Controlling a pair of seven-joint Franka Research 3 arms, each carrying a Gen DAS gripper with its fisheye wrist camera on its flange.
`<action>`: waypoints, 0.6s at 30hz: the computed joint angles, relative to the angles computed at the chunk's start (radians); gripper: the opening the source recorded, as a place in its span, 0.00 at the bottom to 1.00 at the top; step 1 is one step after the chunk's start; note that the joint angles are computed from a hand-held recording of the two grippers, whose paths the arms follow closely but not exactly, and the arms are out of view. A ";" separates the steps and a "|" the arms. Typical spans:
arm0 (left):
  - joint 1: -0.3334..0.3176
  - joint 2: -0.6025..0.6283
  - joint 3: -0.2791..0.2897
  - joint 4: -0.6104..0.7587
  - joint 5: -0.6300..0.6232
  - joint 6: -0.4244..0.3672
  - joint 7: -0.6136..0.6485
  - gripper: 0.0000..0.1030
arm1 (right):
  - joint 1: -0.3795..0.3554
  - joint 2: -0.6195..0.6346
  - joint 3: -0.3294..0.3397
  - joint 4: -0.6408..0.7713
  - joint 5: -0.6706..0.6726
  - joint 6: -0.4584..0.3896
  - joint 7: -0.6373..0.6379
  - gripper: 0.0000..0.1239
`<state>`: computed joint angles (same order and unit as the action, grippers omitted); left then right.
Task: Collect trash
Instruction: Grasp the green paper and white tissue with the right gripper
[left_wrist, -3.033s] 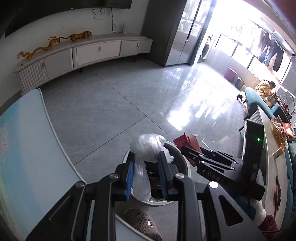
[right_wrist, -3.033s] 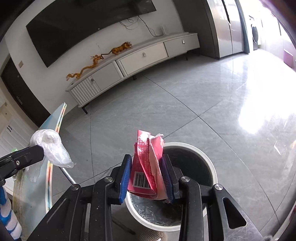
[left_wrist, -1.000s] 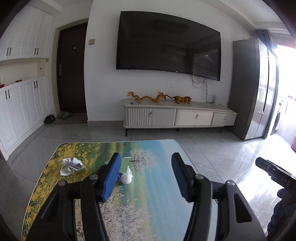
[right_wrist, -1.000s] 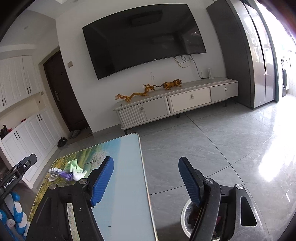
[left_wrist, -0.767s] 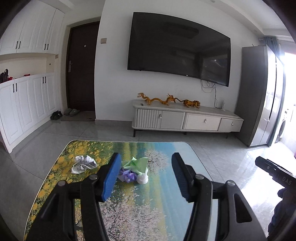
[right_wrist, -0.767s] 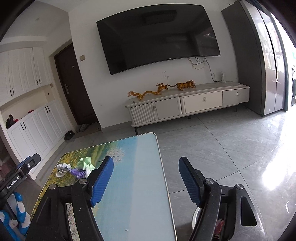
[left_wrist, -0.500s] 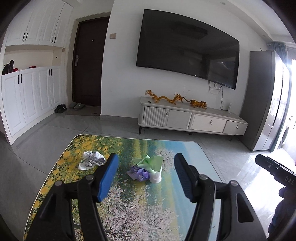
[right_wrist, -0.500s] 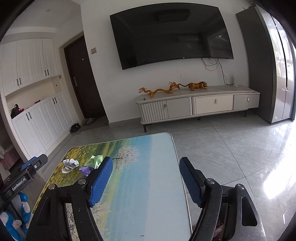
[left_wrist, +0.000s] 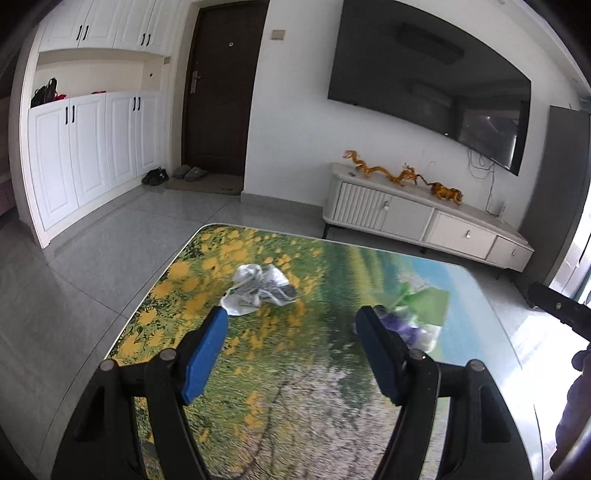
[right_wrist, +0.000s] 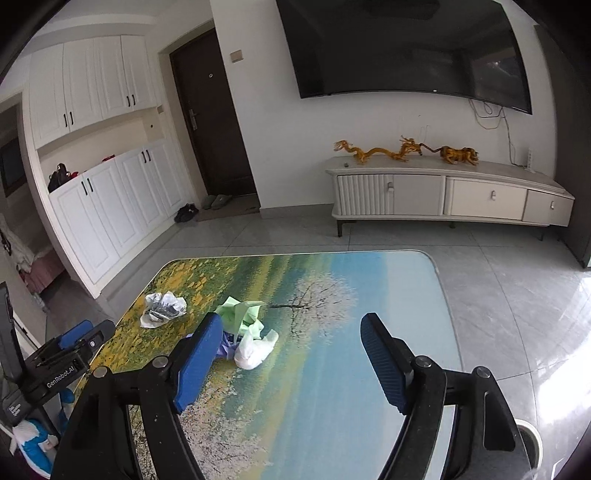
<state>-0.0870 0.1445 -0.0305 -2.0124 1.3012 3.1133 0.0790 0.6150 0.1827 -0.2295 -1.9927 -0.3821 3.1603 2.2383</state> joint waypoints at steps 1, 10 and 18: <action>0.011 0.016 -0.004 0.006 -0.034 0.015 0.032 0.68 | -0.055 0.027 0.069 0.027 0.055 -0.007 -0.061 0.61; 0.312 0.174 -0.389 0.041 -0.534 0.087 0.606 0.68 | -0.411 0.270 0.544 0.283 0.443 -0.101 -0.527 0.57; 0.329 0.265 -0.489 0.113 -0.663 0.034 0.787 0.68 | -0.515 0.368 0.671 0.370 0.629 -0.153 -0.723 0.08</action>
<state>0.2416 0.4098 -0.5199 -1.8992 0.6378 3.1476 0.8660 0.1005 0.5511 0.4416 -1.6227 0.2466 3.0076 1.5150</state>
